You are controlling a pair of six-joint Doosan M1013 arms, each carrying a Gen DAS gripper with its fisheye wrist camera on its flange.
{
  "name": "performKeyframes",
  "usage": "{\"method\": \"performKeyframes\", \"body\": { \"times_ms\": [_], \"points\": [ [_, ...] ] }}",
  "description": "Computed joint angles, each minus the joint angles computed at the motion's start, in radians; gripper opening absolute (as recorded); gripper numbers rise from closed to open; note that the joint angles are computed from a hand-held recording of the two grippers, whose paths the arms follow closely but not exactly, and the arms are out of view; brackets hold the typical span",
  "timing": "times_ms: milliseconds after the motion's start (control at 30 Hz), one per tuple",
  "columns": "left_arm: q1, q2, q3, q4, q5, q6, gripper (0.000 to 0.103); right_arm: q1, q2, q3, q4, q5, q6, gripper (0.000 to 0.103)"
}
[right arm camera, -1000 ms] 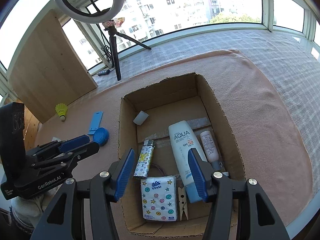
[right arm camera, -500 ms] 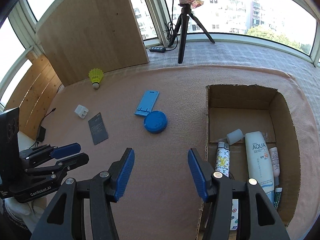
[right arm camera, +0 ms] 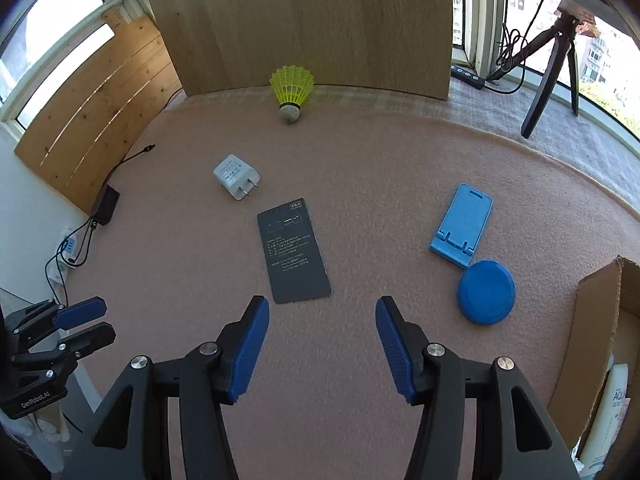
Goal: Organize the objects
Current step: 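Withdraw both grippers and move the right gripper to the black instruction card, then grasp the black instruction card with the right gripper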
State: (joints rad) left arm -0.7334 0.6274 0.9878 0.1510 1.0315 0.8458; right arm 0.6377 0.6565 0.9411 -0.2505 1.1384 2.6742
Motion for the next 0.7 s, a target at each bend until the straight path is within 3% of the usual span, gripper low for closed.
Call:
{"method": "performKeyframes", "body": {
  "times_ms": [400, 700],
  "points": [
    [0.028, -0.091, 0.149, 0.039, -0.039, -0.115, 0.038, -0.059, 0.123, -0.158, 0.146, 0.052, -0.127, 0.059],
    [0.040, -0.094, 0.154, 0.035, -0.044, -0.111, 0.038, -0.066, 0.233, -0.342, 0.161, 0.225, -0.219, 0.064]
  ]
}}
